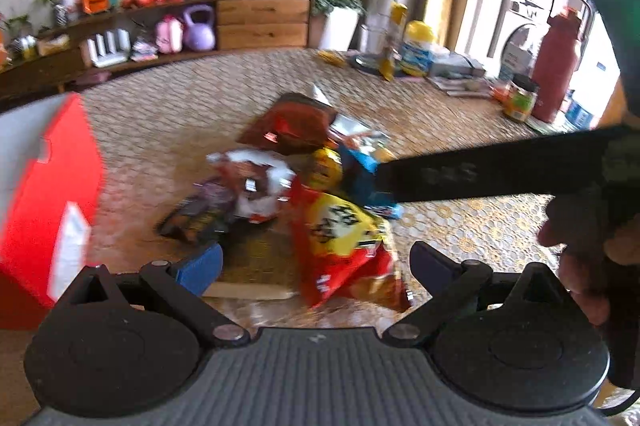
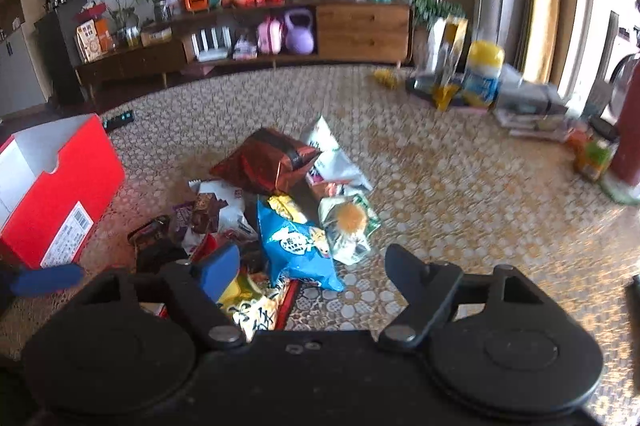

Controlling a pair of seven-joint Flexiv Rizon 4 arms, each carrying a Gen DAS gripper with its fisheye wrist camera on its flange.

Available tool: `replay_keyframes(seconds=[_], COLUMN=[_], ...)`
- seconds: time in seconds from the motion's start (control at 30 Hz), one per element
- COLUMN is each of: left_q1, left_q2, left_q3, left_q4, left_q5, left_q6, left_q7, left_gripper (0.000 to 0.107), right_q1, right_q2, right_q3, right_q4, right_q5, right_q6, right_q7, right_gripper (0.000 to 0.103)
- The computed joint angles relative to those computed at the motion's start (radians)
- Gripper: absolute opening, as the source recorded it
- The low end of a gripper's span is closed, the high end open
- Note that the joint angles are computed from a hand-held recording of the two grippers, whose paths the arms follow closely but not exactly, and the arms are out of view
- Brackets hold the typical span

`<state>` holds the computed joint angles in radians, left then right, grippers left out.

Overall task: Organize snacks
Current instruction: 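Grasp the yellow-red chip bag with the left gripper while the right grasps the blue cookie packet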

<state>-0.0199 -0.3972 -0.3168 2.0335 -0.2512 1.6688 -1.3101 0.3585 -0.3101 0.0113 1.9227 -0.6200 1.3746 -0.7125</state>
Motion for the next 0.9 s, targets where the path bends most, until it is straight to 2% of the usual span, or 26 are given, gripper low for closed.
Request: replay_keyframes(seconds=[0.13, 0.2, 0.33, 0.4, 0.47, 0.53, 0.77, 0.9], left_q1=[0.043, 0.052, 0.011, 0.013, 0.022, 0.011, 0.012, 0.015], left_q2=[-0.051, -0.071, -0.104, -0.113, -0.117, -0.119, -0.11, -0.09], left_q3=[-0.069, -0.087, -0.05, -0.057, -0.067, -0.054, -0.053, -0.054], left_q4=[-0.041, -0.059, -0.096, -0.101, -0.107, -0.117, -0.114, -0.091], left_q5=[-0.03, -0.045, -0.066, -0.071, -0.079, -0.093, -0.139, -0.155], left_q6=[-0.049, -0.067, -0.076, -0.068, -0.091, -0.111, -0.127, -0.114], left_q7=[0.022, 0.037, 0.029, 0.03, 0.034, 0.026, 0.016, 0.015], left_gripper=[0.101, 0.101, 0.1, 0.095, 0.082, 0.075, 0.062, 0.06], right_q1=[-0.054, -0.055, -0.038, -0.038, -0.04, -0.04, -0.012, 0.007], right_q2=[-0.052, -0.07, -0.092, -0.099, -0.105, -0.109, -0.089, -0.061], right_q3=[0.103, 0.115, 0.1, 0.102, 0.107, 0.112, 0.076, 0.047], right_q4=[-0.08, -0.106, -0.132, -0.142, -0.152, -0.157, -0.124, -0.09], right_q5=[0.165, 0.21, 0.248, 0.268, 0.29, 0.31, 0.289, 0.244], right_q6=[-0.074, -0.099, -0.117, -0.122, -0.132, -0.139, -0.099, -0.08], right_q7=[-0.158, -0.203, -0.23, -0.245, -0.26, -0.272, -0.244, -0.191], right_gripper=[0.077, 0.076, 0.072, 0.069, 0.059, 0.053, 0.04, 0.034])
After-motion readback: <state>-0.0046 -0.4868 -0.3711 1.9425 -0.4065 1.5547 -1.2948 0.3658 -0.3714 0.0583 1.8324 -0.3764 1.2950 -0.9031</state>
